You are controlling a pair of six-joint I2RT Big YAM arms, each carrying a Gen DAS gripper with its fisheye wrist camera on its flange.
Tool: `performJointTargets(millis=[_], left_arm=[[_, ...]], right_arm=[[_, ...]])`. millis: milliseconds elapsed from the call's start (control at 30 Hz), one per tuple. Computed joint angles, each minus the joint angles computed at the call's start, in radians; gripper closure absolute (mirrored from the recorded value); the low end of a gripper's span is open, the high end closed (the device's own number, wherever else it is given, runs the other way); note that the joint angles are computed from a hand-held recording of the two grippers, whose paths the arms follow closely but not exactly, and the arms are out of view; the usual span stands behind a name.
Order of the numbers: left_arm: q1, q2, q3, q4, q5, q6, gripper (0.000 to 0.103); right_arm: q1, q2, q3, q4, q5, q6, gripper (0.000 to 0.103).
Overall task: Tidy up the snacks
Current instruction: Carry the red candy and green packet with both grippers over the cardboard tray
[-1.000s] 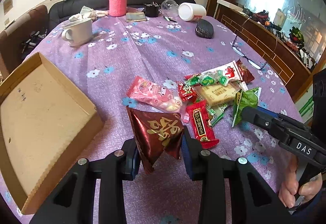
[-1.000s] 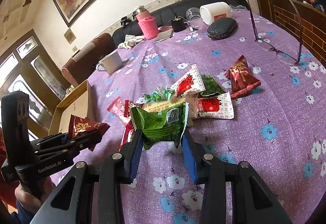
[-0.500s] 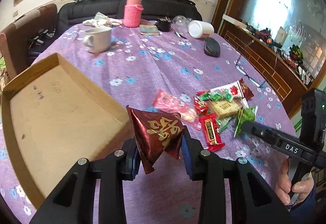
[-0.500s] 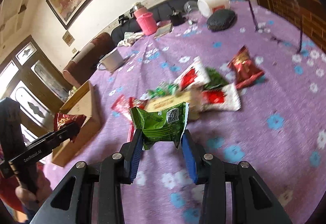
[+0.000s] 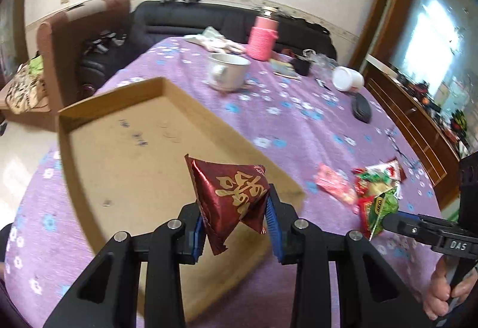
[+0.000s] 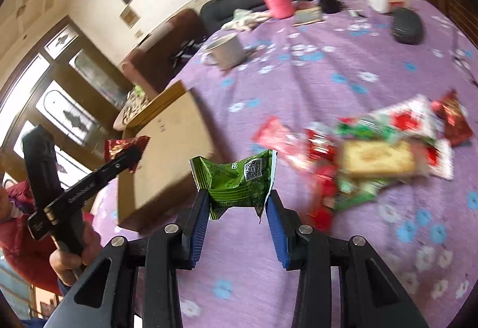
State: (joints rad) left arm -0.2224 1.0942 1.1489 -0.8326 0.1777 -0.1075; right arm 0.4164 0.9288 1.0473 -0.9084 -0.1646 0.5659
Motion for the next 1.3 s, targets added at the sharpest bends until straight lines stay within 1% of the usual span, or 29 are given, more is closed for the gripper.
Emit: performJointTargets(millis=[200,333,567,700,800,867,967,1033,1167,1300], left_arm=[[0.095,0.044,0.023,-0.006,0.029,0.015,0.069],[0.136,0.088,0.05,-0.008,0.024,0.027,0.069],[0.206,0.192,0.135,-0.031,0.038,0.042,0.069],[0.226,0.244,0.171,-0.041,0.023,0.051,0.069],[0.243,0.27,0.184,-0.045,0.044,0.045,0.069],[0.249,0.277,0.185,-0.041,0.049,0.045,0.069],[0.253,0.283,0.183,-0.033,0.055,0.049,0.069],[0.255,0.287,0.182,-0.029,0.055,0.048,0.069],[0.26,0.295,0.181,-0.022,0.059,0.043,0.069],[0.259,0.29,0.17,-0.003,0.058,0.046,0.069]], right_arm=[[0.091,0.177,0.138,0.024,-0.001,-0.021,0.061],[0.126,0.302,0.246,0.015,0.009,-0.045,0.061],[0.129,0.509,0.431,-0.026,-0.001,-0.056,0.061],[0.125,0.612,0.534,-0.059,-0.009,-0.056,0.061],[0.123,0.69,0.614,-0.093,-0.017,-0.056,0.061],[0.123,0.73,0.653,-0.108,-0.025,-0.054,0.061],[0.128,0.784,0.711,-0.129,-0.013,-0.062,0.061],[0.132,0.803,0.728,-0.13,-0.01,-0.058,0.061],[0.138,0.829,0.747,-0.136,-0.001,-0.056,0.061],[0.137,0.83,0.736,-0.118,-0.01,-0.051,0.059]])
